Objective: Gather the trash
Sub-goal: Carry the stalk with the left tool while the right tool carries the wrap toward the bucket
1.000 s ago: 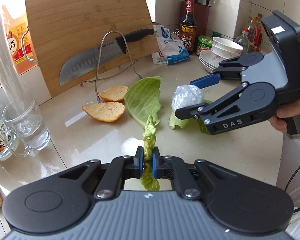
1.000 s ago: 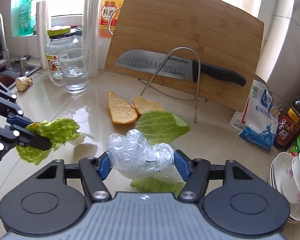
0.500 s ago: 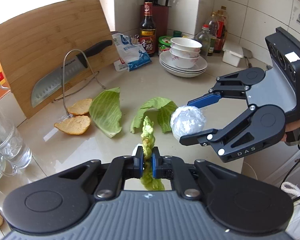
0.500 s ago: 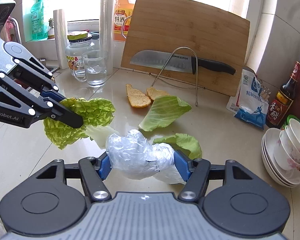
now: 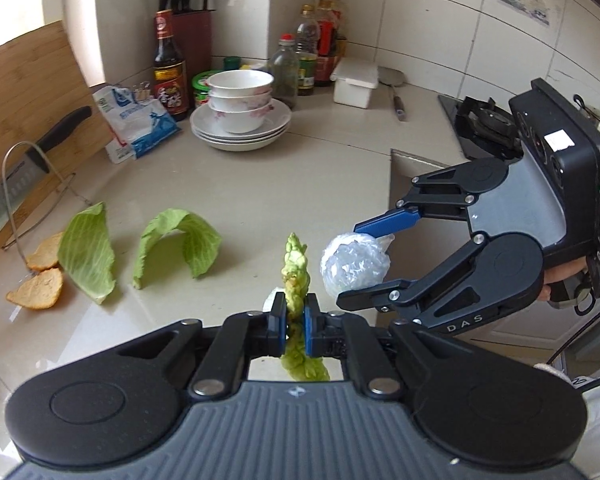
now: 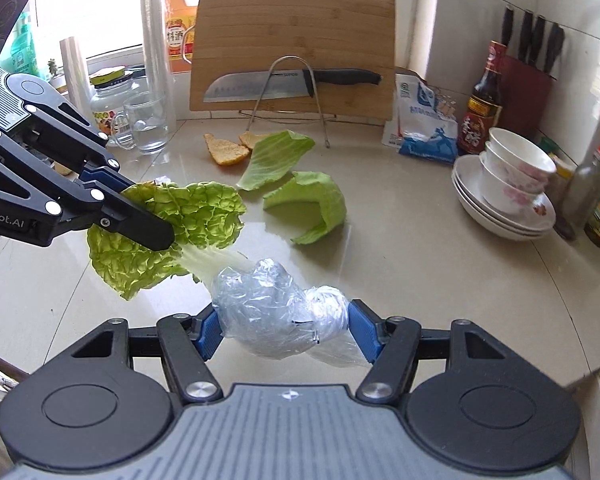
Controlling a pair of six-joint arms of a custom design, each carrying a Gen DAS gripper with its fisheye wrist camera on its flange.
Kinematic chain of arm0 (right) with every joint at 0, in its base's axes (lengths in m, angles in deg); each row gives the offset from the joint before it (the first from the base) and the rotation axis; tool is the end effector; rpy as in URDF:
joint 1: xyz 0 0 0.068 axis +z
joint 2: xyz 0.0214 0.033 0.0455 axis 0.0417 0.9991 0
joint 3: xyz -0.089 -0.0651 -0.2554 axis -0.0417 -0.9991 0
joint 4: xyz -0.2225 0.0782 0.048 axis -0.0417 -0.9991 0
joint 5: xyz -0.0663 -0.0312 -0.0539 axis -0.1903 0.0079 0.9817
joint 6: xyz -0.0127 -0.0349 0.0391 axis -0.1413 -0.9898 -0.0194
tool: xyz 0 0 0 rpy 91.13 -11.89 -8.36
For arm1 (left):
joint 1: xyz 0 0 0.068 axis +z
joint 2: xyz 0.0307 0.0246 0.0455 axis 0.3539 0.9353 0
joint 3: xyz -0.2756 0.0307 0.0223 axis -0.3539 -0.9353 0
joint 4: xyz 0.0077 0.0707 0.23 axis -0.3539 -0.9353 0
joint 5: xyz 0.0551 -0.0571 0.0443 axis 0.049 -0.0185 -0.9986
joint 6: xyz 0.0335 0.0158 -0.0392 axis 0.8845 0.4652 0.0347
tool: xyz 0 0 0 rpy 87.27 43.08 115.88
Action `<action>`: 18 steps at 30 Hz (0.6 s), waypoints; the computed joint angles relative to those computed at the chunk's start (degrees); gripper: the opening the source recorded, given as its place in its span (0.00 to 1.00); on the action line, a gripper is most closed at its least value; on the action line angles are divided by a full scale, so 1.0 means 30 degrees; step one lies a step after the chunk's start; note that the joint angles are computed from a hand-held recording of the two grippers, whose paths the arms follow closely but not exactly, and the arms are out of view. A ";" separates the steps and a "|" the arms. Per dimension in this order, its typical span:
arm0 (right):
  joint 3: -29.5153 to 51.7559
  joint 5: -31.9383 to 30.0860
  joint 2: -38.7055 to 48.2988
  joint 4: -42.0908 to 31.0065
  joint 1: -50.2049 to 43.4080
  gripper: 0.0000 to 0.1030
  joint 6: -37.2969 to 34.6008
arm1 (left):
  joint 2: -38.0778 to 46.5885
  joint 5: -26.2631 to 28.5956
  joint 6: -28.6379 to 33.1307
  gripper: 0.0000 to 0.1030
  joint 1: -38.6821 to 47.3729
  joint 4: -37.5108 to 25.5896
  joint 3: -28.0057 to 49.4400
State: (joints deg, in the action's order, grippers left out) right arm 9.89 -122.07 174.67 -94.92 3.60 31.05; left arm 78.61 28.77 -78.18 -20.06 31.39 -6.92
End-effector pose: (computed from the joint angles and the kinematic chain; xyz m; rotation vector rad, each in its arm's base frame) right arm 0.3489 0.0292 0.2936 -1.3535 2.0613 0.5239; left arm 0.2230 -0.1766 0.3332 0.0993 2.3968 -0.1431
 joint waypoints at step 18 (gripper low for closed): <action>-0.3277 0.2034 0.0222 0.2878 -0.8438 0.68 0.1179 | 0.7646 0.3898 0.3723 0.06 -0.1499 0.2331 0.6726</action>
State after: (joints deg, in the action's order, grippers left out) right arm 0.06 -115.97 175.34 -86.28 -21.72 34.58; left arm 101.55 40.46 -67.01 -24.56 38.38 13.26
